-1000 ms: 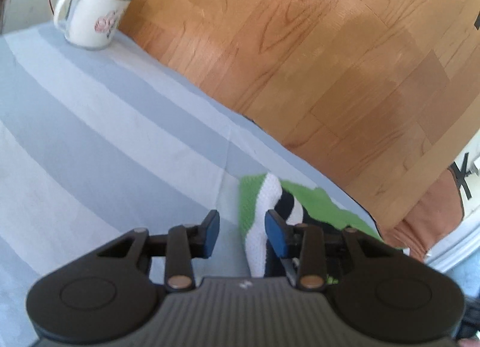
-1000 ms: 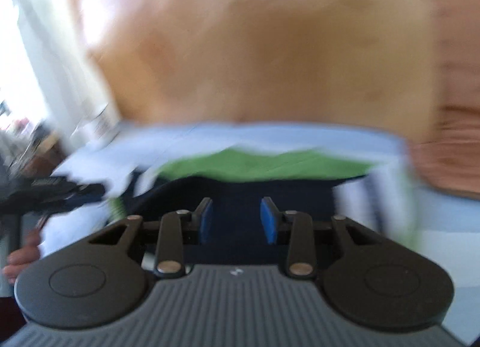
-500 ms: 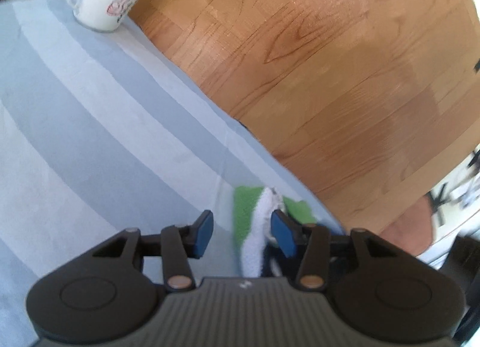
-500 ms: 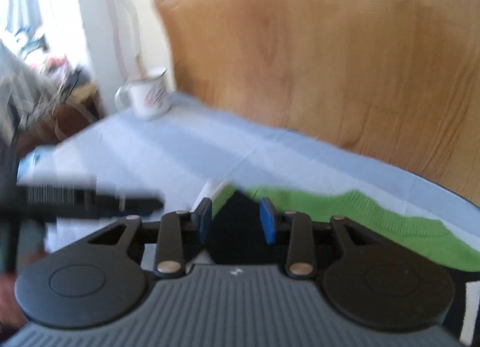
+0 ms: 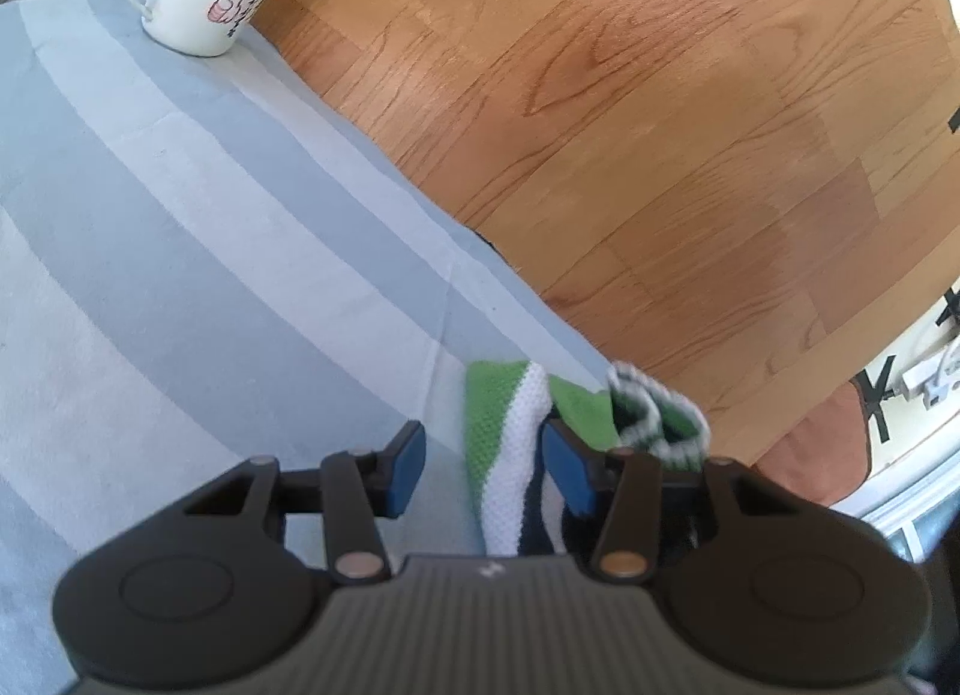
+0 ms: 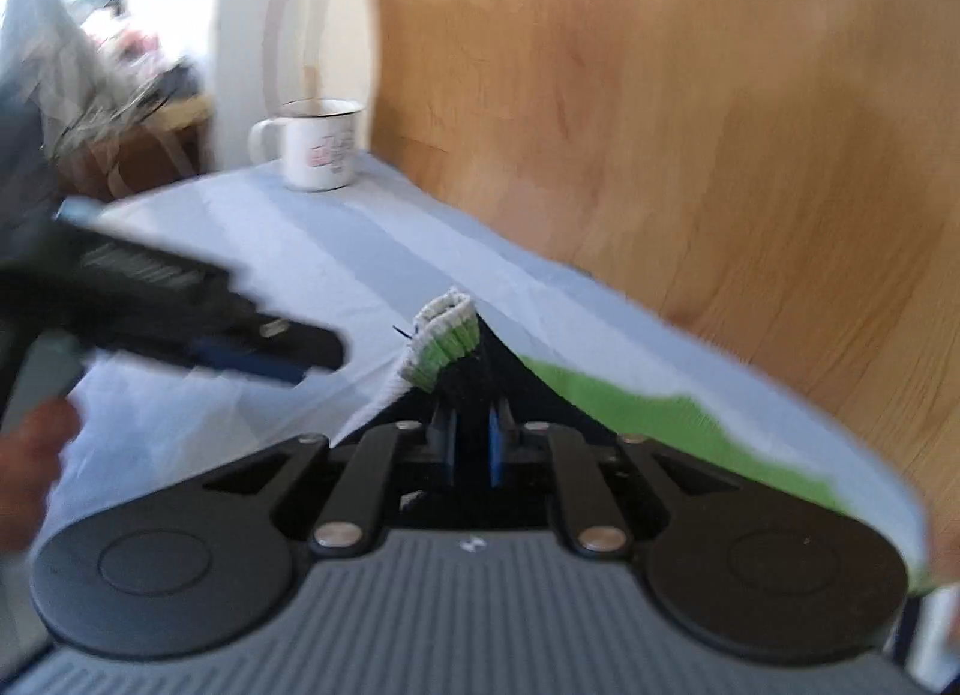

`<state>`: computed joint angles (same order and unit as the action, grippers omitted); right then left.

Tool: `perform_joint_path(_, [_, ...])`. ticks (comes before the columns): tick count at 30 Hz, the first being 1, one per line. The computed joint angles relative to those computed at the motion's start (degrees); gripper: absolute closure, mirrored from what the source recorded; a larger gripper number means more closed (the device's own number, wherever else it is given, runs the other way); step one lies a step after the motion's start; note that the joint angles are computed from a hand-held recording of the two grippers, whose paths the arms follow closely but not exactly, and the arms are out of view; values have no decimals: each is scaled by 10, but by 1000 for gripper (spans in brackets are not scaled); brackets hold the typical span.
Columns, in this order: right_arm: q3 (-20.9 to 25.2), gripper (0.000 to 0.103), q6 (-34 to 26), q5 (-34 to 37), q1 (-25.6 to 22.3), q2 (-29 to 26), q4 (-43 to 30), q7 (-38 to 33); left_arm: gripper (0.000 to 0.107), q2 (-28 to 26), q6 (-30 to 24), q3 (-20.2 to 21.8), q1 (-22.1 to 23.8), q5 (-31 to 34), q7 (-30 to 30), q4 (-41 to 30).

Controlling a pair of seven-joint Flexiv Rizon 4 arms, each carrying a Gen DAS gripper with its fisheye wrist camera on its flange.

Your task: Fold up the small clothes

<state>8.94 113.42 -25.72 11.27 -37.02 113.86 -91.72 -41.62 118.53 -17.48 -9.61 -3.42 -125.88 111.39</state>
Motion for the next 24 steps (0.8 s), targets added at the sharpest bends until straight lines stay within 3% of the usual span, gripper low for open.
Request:
perform_joint_path(3, [-84,86,-6,63,97,14,29,-89,59,1,-6,10,-11,-5,9,-5])
perform_joint_path(5, [-98,83,-32,160,141,-3,17,-175,58,3,-10,17,-20,-7,20,-8])
perform_joint_path(6, [-98,79,5,172,143,-16,18,-184,58,4,-11,20,-23,-7,26,-9])
perform_joint_path(8, [-79,75,-1,90,99,-9,24,-102,58,5,-11,25,-29,-10,36,-10])
perform_joint_path(10, [-60,58,43,-79,19,-3,42,69,58,4,-9,19,-25,-6,42,-12])
perform_joint_path(12, [-18,54,64,-120,-49,6,52,113,58,1,-2,9,-16,2,43,-12])
perform_joint_path(15, [34,55,77,9,-99,20,69,54,58,0,14,14,-24,7,51,-15])
perform_joint_path(18, [37,56,58,58,-139,17,59,111,62,-5,27,20,-36,16,71,-25])
perform_joint_path(20, [-12,57,35,80,-118,13,54,149,69,-10,29,20,-41,31,94,-35])
perform_joint_path(22, [-67,63,-13,202,-61,0,33,101,86,-12,16,24,-51,39,124,-46])
perform_joint_path(23, [-81,74,5,228,-54,-15,30,95,86,-13,3,32,-62,34,141,-52])
perform_joint_path(24, [-85,76,54,216,-63,-32,36,127,88,-11,-19,54,-86,14,163,-58])
